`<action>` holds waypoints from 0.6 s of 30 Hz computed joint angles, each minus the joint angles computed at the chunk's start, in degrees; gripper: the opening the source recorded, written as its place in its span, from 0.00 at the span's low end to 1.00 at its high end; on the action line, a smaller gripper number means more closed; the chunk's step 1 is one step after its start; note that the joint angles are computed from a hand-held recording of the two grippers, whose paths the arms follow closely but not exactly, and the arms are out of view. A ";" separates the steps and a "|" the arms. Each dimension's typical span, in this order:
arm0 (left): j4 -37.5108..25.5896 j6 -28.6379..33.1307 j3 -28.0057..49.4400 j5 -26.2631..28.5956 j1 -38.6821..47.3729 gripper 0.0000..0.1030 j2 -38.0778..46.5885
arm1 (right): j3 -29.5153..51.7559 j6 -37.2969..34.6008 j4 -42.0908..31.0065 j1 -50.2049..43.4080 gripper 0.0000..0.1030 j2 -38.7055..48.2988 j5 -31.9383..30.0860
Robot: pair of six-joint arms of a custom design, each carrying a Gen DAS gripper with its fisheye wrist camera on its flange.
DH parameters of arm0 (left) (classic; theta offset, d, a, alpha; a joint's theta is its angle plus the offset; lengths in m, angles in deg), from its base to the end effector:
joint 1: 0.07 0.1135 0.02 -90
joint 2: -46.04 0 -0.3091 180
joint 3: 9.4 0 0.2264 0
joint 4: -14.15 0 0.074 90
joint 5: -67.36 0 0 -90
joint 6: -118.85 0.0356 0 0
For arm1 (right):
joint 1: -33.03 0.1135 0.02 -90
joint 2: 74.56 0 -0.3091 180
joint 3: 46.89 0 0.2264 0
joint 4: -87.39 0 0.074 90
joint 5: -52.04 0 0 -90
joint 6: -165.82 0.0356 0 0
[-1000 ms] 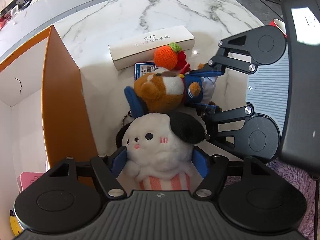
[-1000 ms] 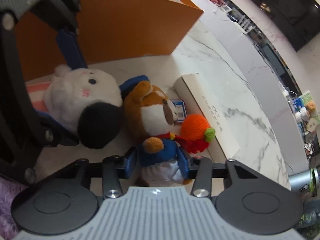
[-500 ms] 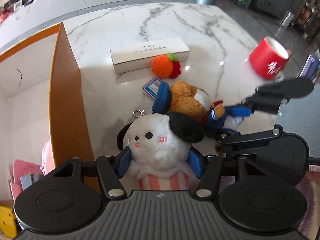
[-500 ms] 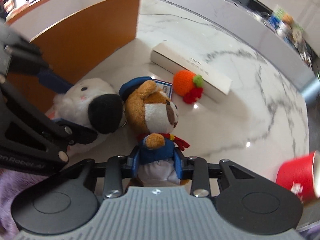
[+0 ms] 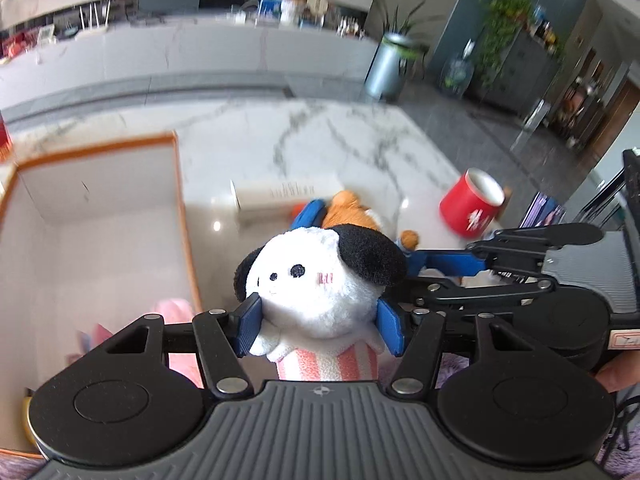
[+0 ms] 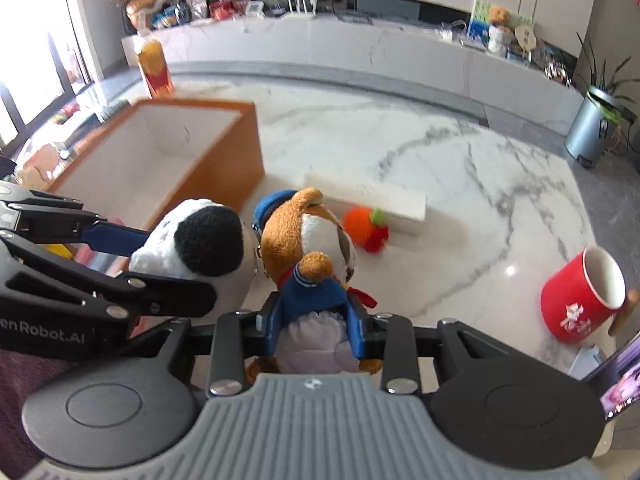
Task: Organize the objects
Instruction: 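Carry both plush toys into the white box with both tools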
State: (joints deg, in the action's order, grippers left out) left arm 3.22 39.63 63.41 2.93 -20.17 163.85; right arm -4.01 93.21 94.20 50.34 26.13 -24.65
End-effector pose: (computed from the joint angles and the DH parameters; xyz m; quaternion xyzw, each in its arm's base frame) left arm 0.3551 -0.1463 0.1389 0.3107 0.8815 -0.2341 0.2676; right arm 0.2567 0.0714 0.1412 0.0393 0.9363 -0.0054 0.3490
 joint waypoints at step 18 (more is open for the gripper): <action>-12.69 8.61 16.53 3.82 17.30 0.67 3.98 | 28.61 9.81 -10.97 6.62 0.30 10.58 -9.13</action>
